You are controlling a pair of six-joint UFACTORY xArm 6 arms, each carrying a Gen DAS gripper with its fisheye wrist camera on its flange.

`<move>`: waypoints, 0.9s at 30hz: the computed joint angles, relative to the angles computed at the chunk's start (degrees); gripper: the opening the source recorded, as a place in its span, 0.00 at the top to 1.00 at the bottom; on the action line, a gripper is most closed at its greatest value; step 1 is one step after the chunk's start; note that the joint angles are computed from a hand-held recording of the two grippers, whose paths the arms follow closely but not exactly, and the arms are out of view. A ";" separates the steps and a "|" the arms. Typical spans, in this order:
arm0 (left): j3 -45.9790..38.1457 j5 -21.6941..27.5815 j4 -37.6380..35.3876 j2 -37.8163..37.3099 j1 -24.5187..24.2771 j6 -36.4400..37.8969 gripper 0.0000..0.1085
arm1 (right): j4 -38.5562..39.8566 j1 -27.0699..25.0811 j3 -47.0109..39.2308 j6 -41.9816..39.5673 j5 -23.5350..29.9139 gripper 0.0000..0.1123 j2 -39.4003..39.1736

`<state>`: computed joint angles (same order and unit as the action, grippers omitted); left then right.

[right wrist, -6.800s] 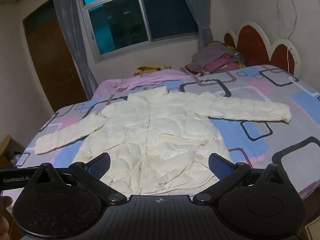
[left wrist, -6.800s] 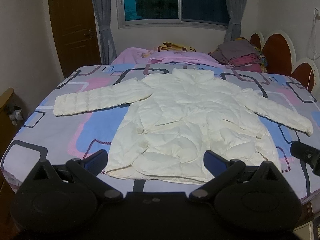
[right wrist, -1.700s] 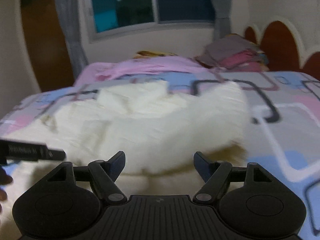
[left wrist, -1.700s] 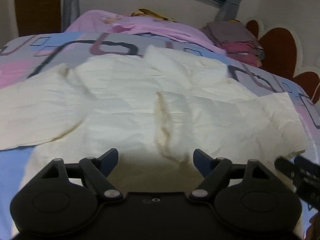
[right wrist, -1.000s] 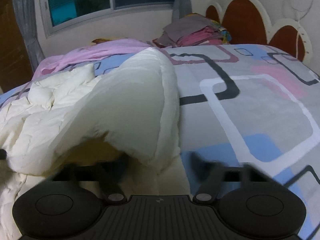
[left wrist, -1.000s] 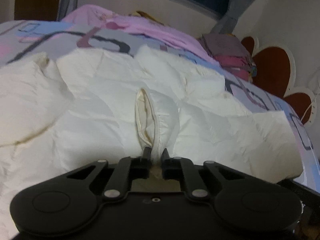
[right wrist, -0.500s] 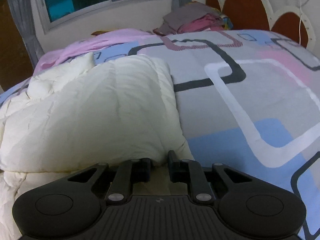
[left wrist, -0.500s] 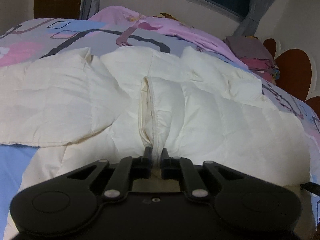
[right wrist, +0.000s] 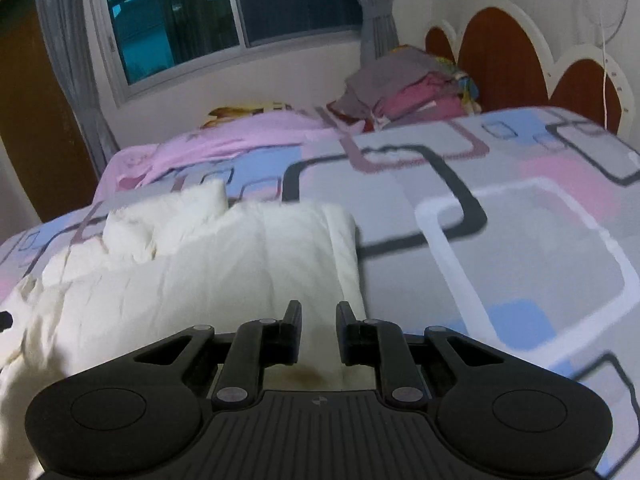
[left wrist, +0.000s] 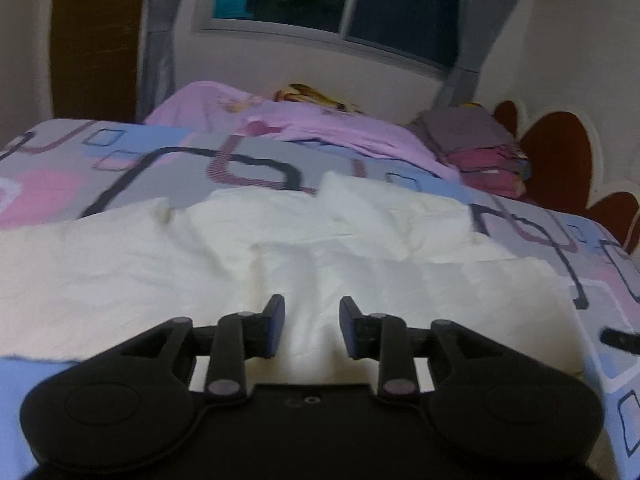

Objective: Fold large clothes

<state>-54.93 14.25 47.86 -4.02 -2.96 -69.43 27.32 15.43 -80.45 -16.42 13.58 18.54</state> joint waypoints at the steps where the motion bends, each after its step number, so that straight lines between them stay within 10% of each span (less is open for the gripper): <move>1: -1.77 -0.20 0.47 2.08 -0.08 -0.54 0.73 | -0.24 0.09 -2.08 0.59 0.43 0.85 1.59; 15: -8.54 1.03 -4.18 14.48 1.77 1.52 0.75 | -18.78 0.13 -36.15 16.16 10.11 0.85 28.46; 23: -9.07 1.07 -6.90 15.31 2.08 3.85 0.77 | -22.15 0.31 -36.26 18.32 10.56 0.85 29.23; 27: -7.94 2.49 -5.19 12.90 1.52 1.83 0.73 | -11.27 1.48 -25.50 9.50 4.72 0.85 21.32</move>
